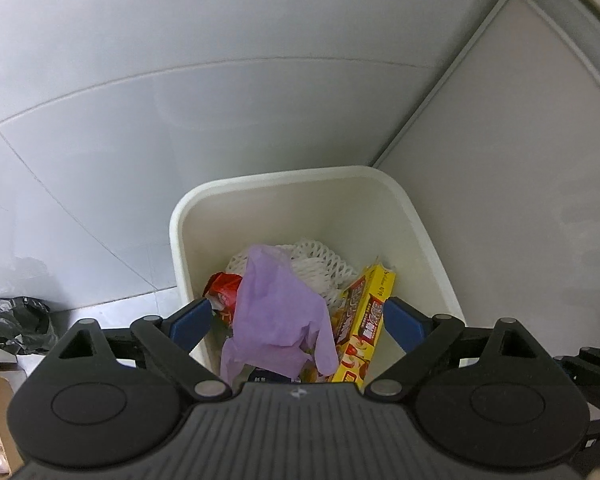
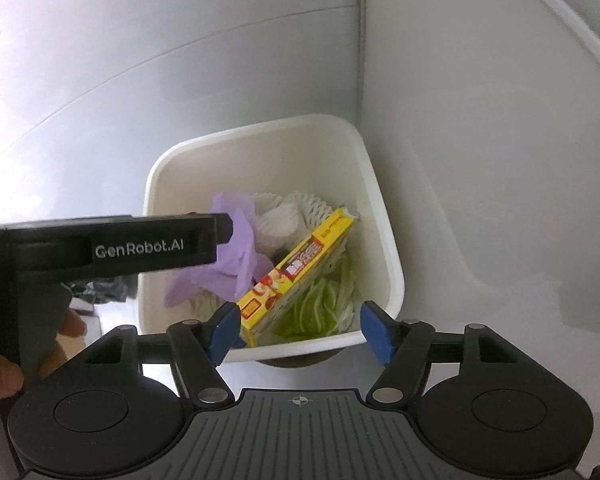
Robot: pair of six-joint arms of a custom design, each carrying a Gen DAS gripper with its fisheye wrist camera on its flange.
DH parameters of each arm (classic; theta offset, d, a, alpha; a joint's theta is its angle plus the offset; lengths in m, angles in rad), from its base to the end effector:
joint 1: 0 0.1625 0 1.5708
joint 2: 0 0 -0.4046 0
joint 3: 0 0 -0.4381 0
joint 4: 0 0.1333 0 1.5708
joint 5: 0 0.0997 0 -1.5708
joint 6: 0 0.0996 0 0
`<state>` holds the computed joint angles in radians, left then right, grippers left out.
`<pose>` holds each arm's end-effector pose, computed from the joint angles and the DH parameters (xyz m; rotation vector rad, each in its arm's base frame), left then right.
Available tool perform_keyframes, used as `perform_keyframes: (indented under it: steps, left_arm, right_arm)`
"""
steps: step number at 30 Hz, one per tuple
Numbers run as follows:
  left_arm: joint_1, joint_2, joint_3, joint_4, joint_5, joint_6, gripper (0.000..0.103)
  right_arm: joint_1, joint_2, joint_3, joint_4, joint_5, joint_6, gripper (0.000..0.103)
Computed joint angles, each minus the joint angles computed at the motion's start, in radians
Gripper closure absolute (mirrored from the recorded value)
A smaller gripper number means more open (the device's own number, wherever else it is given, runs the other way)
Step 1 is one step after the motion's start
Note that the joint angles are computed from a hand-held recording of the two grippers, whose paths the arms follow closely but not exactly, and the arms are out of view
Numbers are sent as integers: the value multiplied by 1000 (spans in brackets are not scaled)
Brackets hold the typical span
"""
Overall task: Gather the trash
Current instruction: 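Move both grippers from the bin back over the counter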
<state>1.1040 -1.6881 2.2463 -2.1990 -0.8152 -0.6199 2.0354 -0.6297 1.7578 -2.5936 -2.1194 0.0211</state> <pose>-0.0129 -0.4736 0.2669 -0.2229 2.4575 -0.5802 0.3438 -0.5043 -0.0901 0.6058 -2.5126 0.0427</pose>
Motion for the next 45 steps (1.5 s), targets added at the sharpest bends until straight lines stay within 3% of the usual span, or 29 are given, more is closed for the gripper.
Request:
perform_keyframes:
  steps: [11,23,36,45]
  left_arm:
    - [-85,-125,-24,229,45,-160,8]
    - [-242,-220,-105,564,58,-384,4]
    - [-429,-172,-252,784,85,-529,1]
    - [-500,-96,-363,916,105,-632,1]
  right_arm:
    - [45,-81,41,30,95,-70,30]
    - [136,-239,89,8,164,-141,20]
    - [168,-417,118,-78,76,-118,14]
    - [165,-533,161,-82,-60,-72,14]
